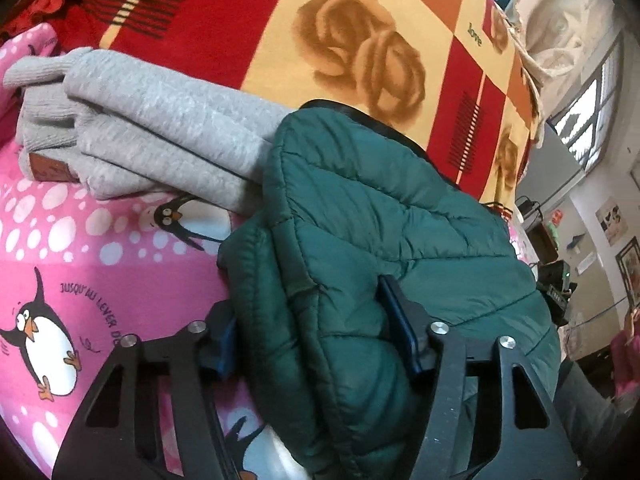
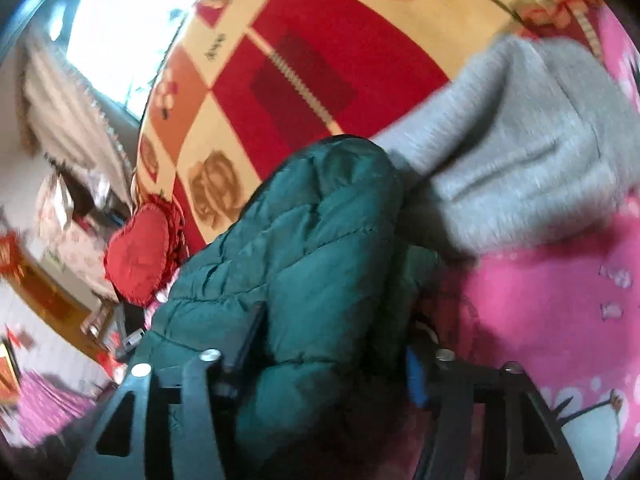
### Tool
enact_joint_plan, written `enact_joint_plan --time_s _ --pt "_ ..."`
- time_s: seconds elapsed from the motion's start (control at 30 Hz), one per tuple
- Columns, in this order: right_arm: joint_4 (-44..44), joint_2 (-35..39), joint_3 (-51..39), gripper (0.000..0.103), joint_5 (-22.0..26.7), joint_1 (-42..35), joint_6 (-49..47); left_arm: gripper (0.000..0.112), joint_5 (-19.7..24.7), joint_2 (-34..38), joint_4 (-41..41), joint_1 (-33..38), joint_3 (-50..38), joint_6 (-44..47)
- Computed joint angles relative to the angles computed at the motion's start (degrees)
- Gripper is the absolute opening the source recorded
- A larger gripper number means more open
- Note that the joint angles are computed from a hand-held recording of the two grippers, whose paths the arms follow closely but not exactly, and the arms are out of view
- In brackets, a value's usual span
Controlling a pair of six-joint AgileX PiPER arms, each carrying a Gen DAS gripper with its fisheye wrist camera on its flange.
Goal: Fold large clothes
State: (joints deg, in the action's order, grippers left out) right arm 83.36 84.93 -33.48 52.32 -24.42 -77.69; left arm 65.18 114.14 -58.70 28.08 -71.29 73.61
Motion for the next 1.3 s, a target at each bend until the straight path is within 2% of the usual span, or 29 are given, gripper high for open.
enact_joint_plan --time_s 0.1,0.17,0.23,0.37,0.5,0.63,0.7,0.77,0.83,0.9,1.0,1.03,1.07,1.1,1.13,1.3 --pt "-1.2 -1.0 -0.1 0.053 -3.9 2.5 1.7 0.061 0.0 0.1 -0.3 -0.1 -0.1 0.0" --pt "-2.1 -0.1 -0.9 0.056 -6.7 5.0 4.1 0.065 0.2 0.3 0.2 0.0 -0.3 -0.5" --pt "-2.8 2.2 -1.9 0.069 -7.1 5.3 6.2 0.072 0.6 1.3 0.9 -0.1 -1.3 -2.6" --pt "-3.5 4.9 -3.2 0.073 -5.8 5.0 7.7 0.074 1.1 1.8 0.9 0.2 -1.6 -3.3" --pt "-2.8 6.4 -3.7 0.083 -3.3 4.4 4.6 0.079 2.2 2.6 0.9 0.0 -2.6 -4.2" --pt "-2.3 7.4 -4.2 0.082 -2.8 4.7 3.3 0.082 2.9 3.7 1.4 -0.7 -4.3 -5.8" --pt "-3.2 6.5 -4.1 0.076 -4.4 5.6 3.9 0.081 3.1 3.7 1.1 -0.7 -4.2 -5.6" --pt "-3.7 5.1 -4.0 0.068 -6.4 7.0 4.2 0.068 2.1 2.7 0.7 -0.7 -3.1 -4.7" --pt "-4.1 2.9 -3.5 0.059 -9.7 9.0 4.3 0.051 -0.7 -0.3 -0.6 -0.7 0.2 -1.8" --pt "-5.9 -0.2 -3.0 0.051 -14.5 11.9 5.5 0.045 -7.0 -5.5 -2.1 -1.8 5.6 2.5" --pt "-14.5 -6.8 -2.6 0.039 -25.9 19.5 13.4 0.038 -22.9 -16.5 -5.0 -6.9 16.6 11.9" --pt "-17.7 -8.3 -2.5 0.036 -28.2 21.2 16.6 0.034 -27.9 -19.8 -5.7 -9.2 19.5 14.6" --pt "-21.8 -10.3 -2.3 0.035 -30.4 22.8 21.3 0.033 -30.6 -21.3 -6.2 -10.4 21.0 15.7" --pt "-27.0 -11.7 -2.6 0.034 -31.5 23.9 27.0 0.032 -32.6 -22.8 -5.4 -11.4 21.8 15.2" --pt "-32.5 -13.3 -2.6 0.033 -33.0 25.3 32.8 0.031 -32.7 -23.5 -4.2 -11.6 21.7 13.9" --pt "-60.6 -20.6 -3.4 0.03 -36.5 31.7 60.3 0.026 -30.5 -29.2 -0.1 -10.7 21.1 10.2"
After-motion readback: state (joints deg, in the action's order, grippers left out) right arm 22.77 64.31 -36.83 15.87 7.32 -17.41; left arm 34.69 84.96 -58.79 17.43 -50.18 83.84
